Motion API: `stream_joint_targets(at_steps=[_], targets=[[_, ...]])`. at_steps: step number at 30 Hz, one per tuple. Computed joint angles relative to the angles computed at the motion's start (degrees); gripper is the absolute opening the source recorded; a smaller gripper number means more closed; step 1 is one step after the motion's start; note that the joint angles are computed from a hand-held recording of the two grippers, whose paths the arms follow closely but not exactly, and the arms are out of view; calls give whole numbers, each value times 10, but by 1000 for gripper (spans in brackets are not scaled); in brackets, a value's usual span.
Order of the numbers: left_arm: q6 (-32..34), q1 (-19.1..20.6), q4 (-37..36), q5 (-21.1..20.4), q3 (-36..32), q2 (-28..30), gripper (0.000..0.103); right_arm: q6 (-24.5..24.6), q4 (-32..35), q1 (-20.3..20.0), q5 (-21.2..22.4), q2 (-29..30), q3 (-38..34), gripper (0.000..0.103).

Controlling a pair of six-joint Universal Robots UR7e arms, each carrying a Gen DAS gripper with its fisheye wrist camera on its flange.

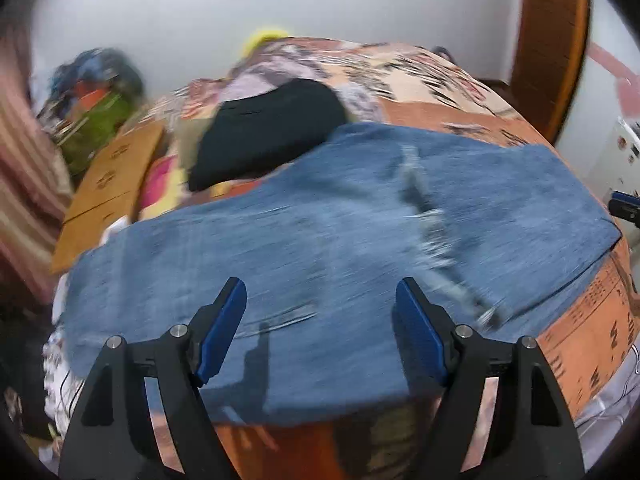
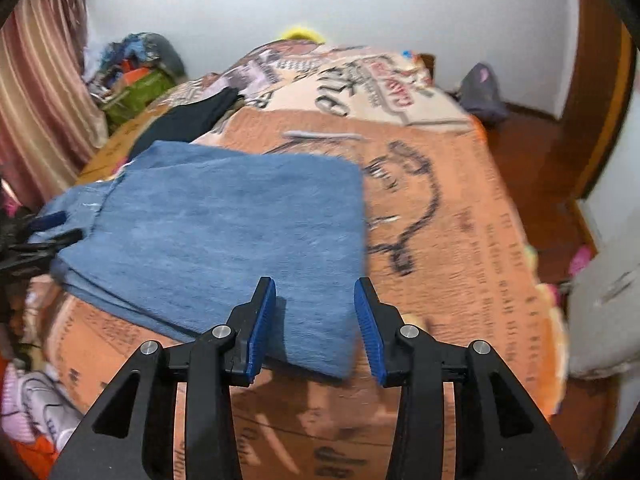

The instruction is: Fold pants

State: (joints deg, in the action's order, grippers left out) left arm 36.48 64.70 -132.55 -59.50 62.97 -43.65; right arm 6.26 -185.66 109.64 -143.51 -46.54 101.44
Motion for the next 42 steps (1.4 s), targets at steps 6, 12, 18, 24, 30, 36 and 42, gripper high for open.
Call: stream_joint_targets(at_steps=[6, 12, 18, 24, 30, 36, 42], targets=[[-43, 26, 1, 18, -35, -21, 77, -57, -65, 14, 20, 16, -28, 44], [-134, 65, 73, -2, -86, -27, 77, -129, -60, 27, 59, 71, -111, 44], [-231, 96, 174, -46, -131, -14, 77, -158, 3, 28, 94, 129, -199, 44], [-311, 123, 242, -146, -170, 6, 77, -183, 68, 29, 100, 178, -270, 44], [-313, 131, 218, -199, -155, 2, 78, -166, 150, 20, 107, 189, -286, 44], [-333, 133, 208, -200, -172, 18, 78, -161, 160, 19, 113, 185, -283, 45], [-372, 131, 215, -157, -225, 51, 78, -163, 157, 18, 119, 187, -287, 46]])
